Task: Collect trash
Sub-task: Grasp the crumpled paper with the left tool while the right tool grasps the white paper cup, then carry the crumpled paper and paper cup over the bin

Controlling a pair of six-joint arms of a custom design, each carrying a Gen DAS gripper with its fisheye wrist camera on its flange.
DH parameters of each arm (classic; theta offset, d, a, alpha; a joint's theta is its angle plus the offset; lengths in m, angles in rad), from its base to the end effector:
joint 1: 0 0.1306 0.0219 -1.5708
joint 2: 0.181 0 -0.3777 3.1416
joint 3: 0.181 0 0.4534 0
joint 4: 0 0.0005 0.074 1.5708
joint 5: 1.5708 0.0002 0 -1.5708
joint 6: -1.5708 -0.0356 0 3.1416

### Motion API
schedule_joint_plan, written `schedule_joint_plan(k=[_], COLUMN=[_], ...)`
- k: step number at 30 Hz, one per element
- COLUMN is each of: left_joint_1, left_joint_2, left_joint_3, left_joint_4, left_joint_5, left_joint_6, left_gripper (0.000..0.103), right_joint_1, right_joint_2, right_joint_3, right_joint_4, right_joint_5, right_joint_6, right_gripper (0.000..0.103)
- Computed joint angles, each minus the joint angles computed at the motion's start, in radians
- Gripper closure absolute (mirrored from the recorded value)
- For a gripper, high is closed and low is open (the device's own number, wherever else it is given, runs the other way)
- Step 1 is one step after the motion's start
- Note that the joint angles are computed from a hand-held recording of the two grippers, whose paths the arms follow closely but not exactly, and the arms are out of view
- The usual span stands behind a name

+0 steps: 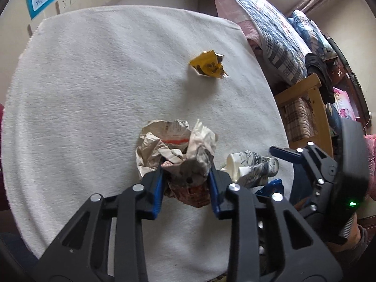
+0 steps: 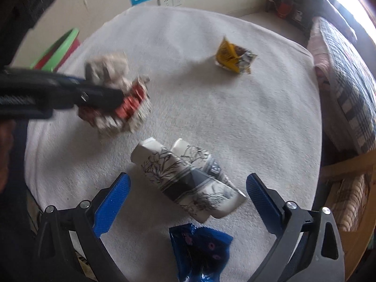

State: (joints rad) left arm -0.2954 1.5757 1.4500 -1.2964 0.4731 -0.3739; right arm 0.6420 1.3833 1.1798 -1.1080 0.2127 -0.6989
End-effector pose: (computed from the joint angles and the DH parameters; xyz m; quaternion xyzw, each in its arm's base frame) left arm 0.5280 -0.1782 0.3404 0.3349 0.9100 -0.2307 0.0813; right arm 0.3982 0.2877 0.3114 0.0418 0.9852 -0.0026 0.1661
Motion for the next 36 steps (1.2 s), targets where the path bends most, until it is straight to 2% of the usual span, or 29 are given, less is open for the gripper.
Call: schedule_joint_plan(k=[3,5,8,12,20,36], left_joint_1=[0.011,0.017,0.026,0.037,0.062,0.167], left_joint_2=[-0.007,-0.013,-0.021,-0.037,-0.093,-0.165], left_joint_3=[-0.003,-0.008,-0.016,-0.030,-0.058,-0.088], left_joint_4=[-0.006,-0.007,-0.007,0.001,0.021,0.055], left_joint_5=[0.006,0.003,0.008,0.016,0.021,0.054], left_joint_6=[-0.018,-0.022,-0.022,-0.021,-0.032,-0.023], left_gripper=[0.072,0.072,0.072,0.072,0.072,0.072], right_joint_1=[0.002,0.001,-0.005,-0.012,0.003,0.058], right_joint_2=[0.026,0.040,0.034,0.006,-0.065,0.008], right_joint_3=[0.013,0.024,0.024,0.007,-0.001,0.169], right_joint_4=[-0.018,-0.034,-0.032,-0.012,-0.005,-0.048], right_joint_5=[0.017,0.019,0.015,0.002,0.062,0.176], right_joint_6=[0.011,0.012,0.018,0.005,-0.084,-0.108], right_gripper=[0.020,0.038,0.051,0.052,0.052,0.052])
